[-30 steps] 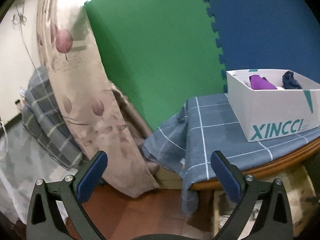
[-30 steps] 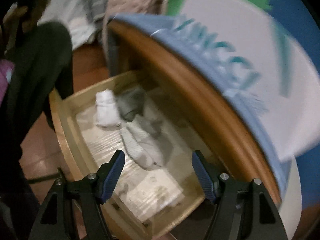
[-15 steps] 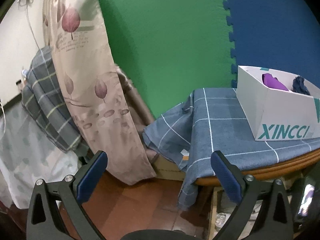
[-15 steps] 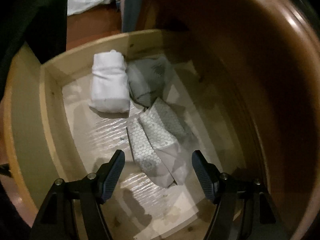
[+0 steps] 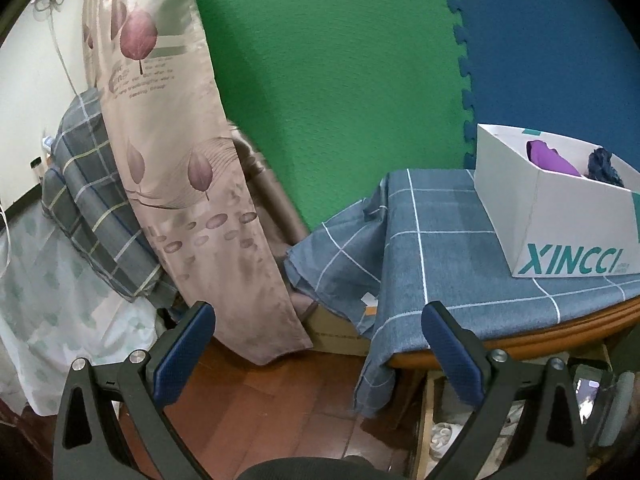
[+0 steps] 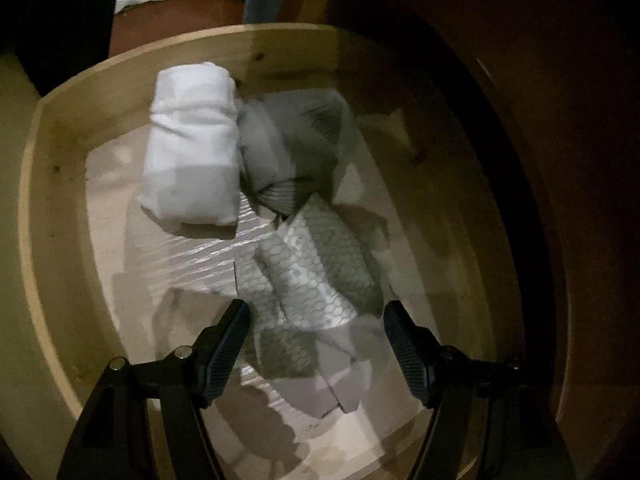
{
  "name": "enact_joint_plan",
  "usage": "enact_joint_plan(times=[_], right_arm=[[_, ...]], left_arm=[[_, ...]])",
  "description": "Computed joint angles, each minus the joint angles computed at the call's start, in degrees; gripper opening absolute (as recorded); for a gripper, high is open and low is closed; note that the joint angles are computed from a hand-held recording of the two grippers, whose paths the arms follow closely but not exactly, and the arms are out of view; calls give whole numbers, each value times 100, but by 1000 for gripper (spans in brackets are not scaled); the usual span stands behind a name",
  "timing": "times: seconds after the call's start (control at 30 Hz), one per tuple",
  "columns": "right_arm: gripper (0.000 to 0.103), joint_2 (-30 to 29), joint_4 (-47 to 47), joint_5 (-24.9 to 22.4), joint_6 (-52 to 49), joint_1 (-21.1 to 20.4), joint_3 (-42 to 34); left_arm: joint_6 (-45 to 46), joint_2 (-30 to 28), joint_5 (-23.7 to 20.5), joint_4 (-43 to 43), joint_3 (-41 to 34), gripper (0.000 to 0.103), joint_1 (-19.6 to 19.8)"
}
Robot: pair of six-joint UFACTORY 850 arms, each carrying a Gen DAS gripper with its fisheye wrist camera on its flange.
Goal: Take underwear out of drawer
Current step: 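Grasp the white hexagon-patterned cloth in the drawer with the right gripper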
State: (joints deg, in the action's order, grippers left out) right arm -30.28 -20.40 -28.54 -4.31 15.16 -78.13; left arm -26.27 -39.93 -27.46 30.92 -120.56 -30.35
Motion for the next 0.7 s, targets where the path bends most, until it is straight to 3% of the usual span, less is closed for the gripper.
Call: enact_joint_plan(times=[0.07,0.37,0.7], right_arm=[[78,-74,-134,-86,162,1,-79],[81,-536,172,-342,-71,-64,-494],[80,-656,801,-359,-540,-256,-627]], left_arm=[[-5,-6,-14,16,-6,102,-7],[-47,-19,-43,76,-21,102,-22],[-96,-38,-52,172,-15,102,-32]])
